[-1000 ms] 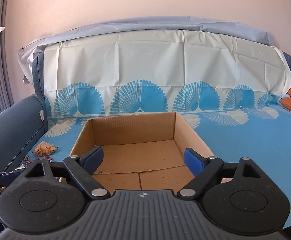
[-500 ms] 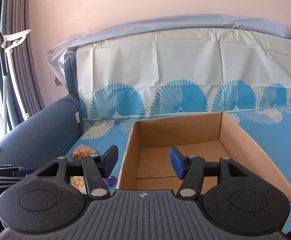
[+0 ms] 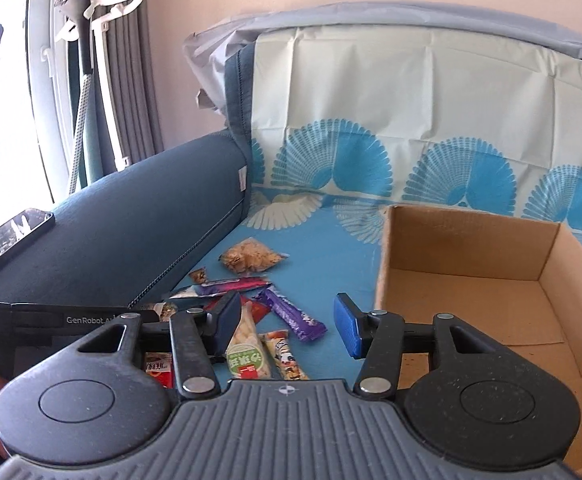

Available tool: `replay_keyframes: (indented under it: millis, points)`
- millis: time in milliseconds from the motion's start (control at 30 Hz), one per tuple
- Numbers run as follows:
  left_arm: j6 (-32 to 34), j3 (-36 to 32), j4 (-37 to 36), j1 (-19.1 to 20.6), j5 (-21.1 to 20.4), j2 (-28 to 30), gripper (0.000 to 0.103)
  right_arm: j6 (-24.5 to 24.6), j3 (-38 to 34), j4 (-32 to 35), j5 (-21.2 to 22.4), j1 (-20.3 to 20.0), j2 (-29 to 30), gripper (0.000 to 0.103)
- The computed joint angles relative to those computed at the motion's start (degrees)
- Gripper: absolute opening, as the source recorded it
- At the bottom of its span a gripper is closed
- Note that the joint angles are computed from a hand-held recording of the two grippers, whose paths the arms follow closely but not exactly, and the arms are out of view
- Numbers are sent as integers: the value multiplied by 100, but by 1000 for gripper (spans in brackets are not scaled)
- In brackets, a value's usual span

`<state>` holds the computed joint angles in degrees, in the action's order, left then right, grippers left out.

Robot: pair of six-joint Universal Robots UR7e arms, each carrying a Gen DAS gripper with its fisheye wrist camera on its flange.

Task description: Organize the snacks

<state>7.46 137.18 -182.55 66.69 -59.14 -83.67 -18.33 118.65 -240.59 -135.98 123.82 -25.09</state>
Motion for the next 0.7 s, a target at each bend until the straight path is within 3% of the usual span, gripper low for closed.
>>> replay_keyframes:
  millis: [133, 233, 367, 533, 700]
  points:
    - [-345, -213, 320, 161, -42, 101, 74, 171, -475, 776, -17, -205, 178, 54]
    - [-400, -287, 528, 117, 163, 197, 77, 245, -745, 794, 76, -417, 487, 55]
    - [-425, -330, 572, 3, 574, 401, 81, 161, -1021, 960, -159, -644, 811, 55]
    - [-560, -332, 295, -199, 1274, 808, 85, 153, -1195, 1385, -355, -792, 937, 56]
    - [-462, -390, -187, -233, 1577, 1225, 94, 129, -1259, 1451, -460, -828, 1006, 63]
